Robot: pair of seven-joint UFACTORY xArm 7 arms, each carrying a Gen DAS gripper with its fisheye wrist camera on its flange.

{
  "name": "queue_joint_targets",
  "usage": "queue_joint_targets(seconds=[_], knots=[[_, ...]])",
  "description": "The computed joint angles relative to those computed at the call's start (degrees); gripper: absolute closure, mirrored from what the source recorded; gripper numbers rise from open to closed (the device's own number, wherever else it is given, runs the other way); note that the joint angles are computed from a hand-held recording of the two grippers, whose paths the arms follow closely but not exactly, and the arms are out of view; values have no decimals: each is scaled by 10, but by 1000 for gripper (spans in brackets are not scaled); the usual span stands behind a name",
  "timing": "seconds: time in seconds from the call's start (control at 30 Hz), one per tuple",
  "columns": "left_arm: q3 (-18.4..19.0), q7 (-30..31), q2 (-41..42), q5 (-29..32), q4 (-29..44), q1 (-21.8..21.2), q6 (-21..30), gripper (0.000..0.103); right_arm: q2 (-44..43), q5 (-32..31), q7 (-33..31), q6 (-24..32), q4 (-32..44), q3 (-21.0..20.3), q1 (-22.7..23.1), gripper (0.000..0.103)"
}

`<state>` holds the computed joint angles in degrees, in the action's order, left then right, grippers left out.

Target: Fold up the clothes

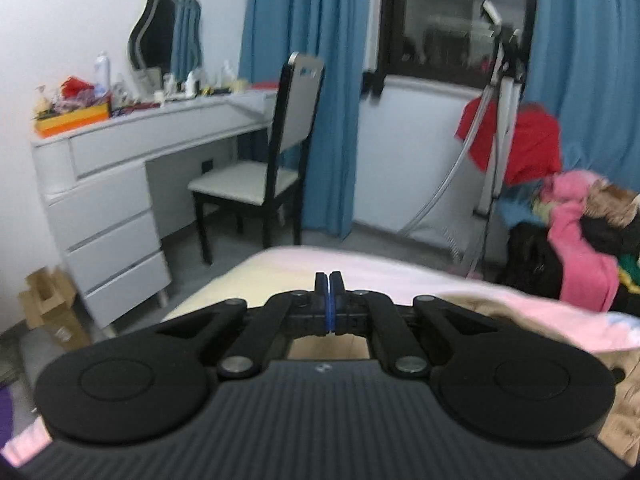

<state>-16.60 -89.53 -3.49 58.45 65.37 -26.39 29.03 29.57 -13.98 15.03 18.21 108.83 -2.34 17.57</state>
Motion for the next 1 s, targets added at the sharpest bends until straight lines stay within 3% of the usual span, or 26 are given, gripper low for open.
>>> queue_joint_targets(seconds=[0.1, 0.17, 0.2, 0.23, 0.27, 0.4, 0.47, 0.5, 0.53, 0.63, 0.73, 0.9, 1.0], knots=[[2, 44, 13, -43, 13, -6, 31, 1, -3, 72, -111, 40, -9, 87, -48, 95], [8, 46, 13, -68, 9, -6, 32, 1, -5, 98, -176, 42, -27, 111, -52, 73], [11, 47, 13, -80, 6, -4, 29, 1, -6, 108, -206, 33, -38, 119, -52, 47], [14, 48, 13, -92, 3, -3, 26, 1, -4, 121, -235, 20, -47, 130, -54, 32], [15, 47, 12, -99, 1, -1, 26, 1, -1, 130, -252, 11, -51, 133, -50, 32], [13, 35, 16, -86, 3, -1, 40, 1, 28, 126, -229, 5, -34, 92, -3, 33], [13, 41, 25, -81, 13, -4, 53, 1, 39, 90, -185, 12, -20, 43, 33, 50], [13, 43, 30, -78, 20, -6, 60, 1, 46, 69, -163, 17, -12, 22, 49, 77], [14, 45, 36, -73, 26, -10, 67, 1, 48, 55, -146, 18, -9, 10, 56, 89], [20, 38, 44, -54, 35, -18, 67, 1, 30, 39, -126, -5, -28, 9, 47, 91], [25, 12, 39, -17, 29, -22, 38, 1, -23, 35, -84, -72, -93, -4, 30, 92], [24, -114, 22, 120, 17, -13, -37, 1, -114, 11, 81, -160, -207, -102, 35, 92], [20, -119, 34, 141, 29, -13, -48, 1, -158, -2, 193, -175, -283, -168, 42, 92]])
